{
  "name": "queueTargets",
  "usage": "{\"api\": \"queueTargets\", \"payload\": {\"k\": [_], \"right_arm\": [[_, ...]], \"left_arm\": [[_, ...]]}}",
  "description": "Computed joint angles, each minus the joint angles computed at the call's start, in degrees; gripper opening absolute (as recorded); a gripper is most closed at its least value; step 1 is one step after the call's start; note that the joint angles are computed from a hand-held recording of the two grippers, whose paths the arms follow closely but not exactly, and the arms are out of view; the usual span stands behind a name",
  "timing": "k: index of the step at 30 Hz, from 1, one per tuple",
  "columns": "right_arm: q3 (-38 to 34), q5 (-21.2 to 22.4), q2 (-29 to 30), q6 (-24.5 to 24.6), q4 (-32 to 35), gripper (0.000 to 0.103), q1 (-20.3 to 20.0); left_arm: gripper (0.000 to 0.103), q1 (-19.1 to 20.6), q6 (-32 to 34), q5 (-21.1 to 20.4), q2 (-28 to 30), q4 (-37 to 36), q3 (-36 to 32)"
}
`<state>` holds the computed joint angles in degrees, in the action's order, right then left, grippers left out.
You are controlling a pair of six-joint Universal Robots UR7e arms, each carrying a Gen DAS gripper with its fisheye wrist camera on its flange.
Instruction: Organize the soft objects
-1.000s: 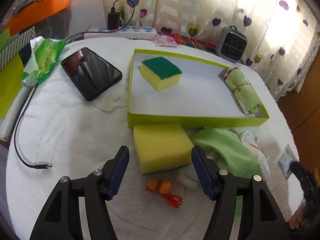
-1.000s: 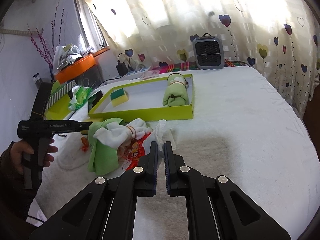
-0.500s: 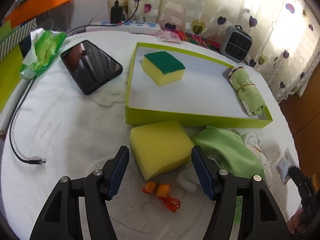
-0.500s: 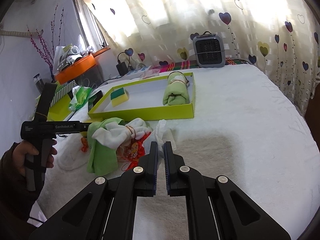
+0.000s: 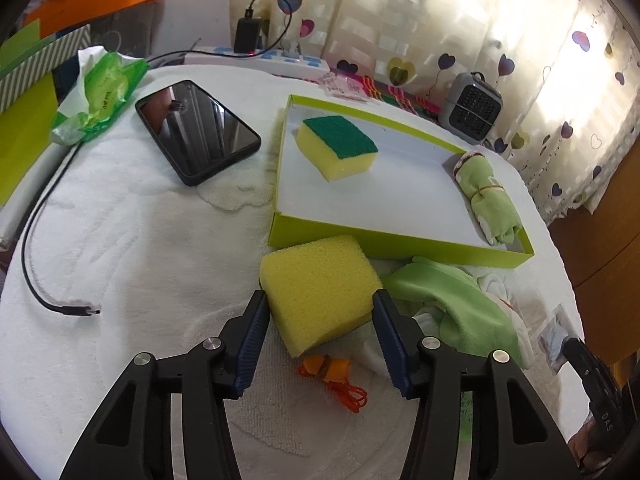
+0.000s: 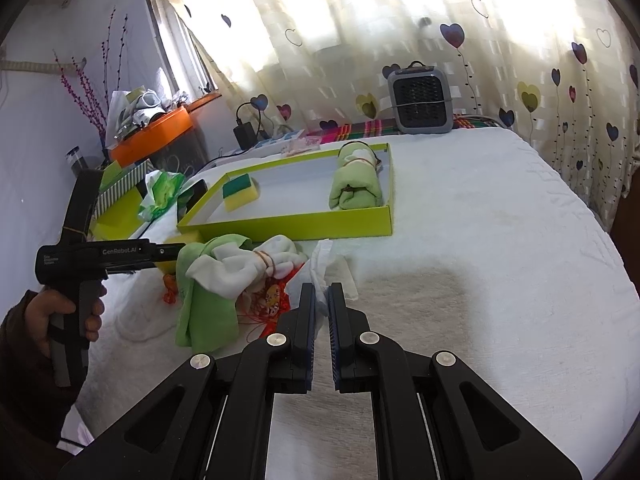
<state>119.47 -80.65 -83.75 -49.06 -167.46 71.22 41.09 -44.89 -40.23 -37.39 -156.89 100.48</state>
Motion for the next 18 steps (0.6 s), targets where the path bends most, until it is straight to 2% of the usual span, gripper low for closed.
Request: {"api": "queueTargets", "payload": {"k": [18], "right_arm": [[0.24,0.83,-0.57,0.07,-0.26,0.007,1.11]], "left_arm": [[0.052,-1.58,0.68,1.61,-1.9,-1.07,1.69]]}}
